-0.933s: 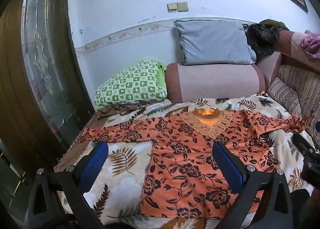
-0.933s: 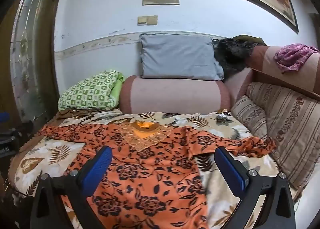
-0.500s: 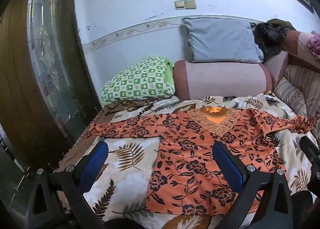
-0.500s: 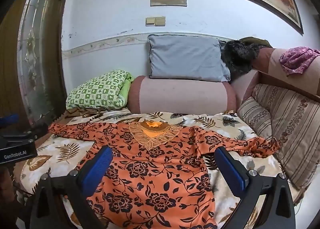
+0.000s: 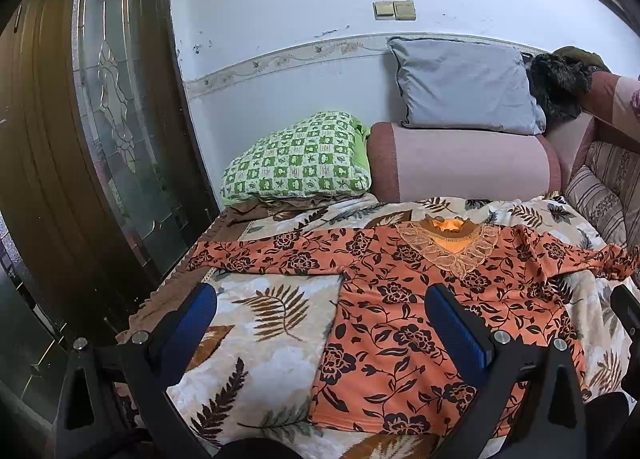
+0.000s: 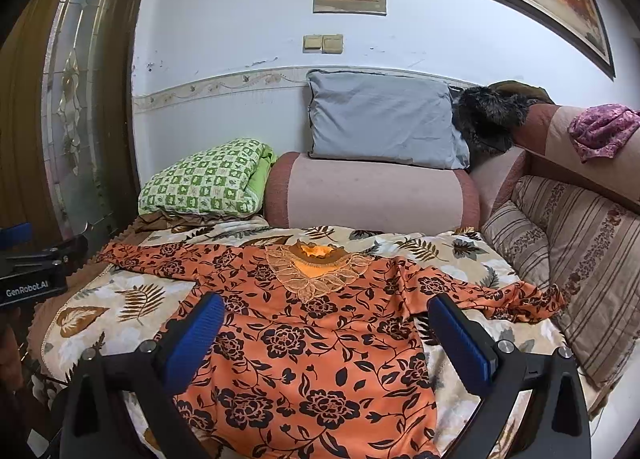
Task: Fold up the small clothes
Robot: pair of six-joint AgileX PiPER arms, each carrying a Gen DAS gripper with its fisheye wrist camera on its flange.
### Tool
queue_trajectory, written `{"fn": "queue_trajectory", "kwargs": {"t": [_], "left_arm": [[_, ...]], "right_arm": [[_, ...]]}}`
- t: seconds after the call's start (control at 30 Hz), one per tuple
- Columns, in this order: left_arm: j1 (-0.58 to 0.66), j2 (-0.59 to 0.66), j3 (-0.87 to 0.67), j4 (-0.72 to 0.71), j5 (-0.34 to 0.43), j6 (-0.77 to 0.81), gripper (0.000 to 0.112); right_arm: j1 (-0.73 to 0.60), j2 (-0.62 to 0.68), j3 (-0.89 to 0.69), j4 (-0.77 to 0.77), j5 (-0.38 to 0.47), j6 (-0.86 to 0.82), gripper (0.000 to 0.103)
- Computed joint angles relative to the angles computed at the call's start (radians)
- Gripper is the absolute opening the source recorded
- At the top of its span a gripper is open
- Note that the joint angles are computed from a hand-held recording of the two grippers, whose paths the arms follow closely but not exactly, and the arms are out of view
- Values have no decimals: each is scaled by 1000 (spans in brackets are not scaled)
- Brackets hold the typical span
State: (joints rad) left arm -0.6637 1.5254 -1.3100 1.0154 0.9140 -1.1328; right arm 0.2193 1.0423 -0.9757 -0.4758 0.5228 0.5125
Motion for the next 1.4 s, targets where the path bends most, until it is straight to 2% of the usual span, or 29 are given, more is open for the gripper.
{"fn": "queue_trajectory", "kwargs": {"t": [0.4,0.53,0.63,0.83,1.4], "left_arm": [[11,-3,25,10,-3,-16,103],[-2,-4,15,6,0,-5,103],[-22,-8,8,17,1,-4,103],[-47,6,-14,16,15,14,103],[-69,34,-28,-6,25,35,103]], "right_arm": [[44,25,-7,-65,24,73,103],[60,87,-76,-47,89,59,103],[109,124,-125,-134,156,127,103],[112,129,-157,-145,196,134,103],[49,117,-142,-104,178,101,103]]}}
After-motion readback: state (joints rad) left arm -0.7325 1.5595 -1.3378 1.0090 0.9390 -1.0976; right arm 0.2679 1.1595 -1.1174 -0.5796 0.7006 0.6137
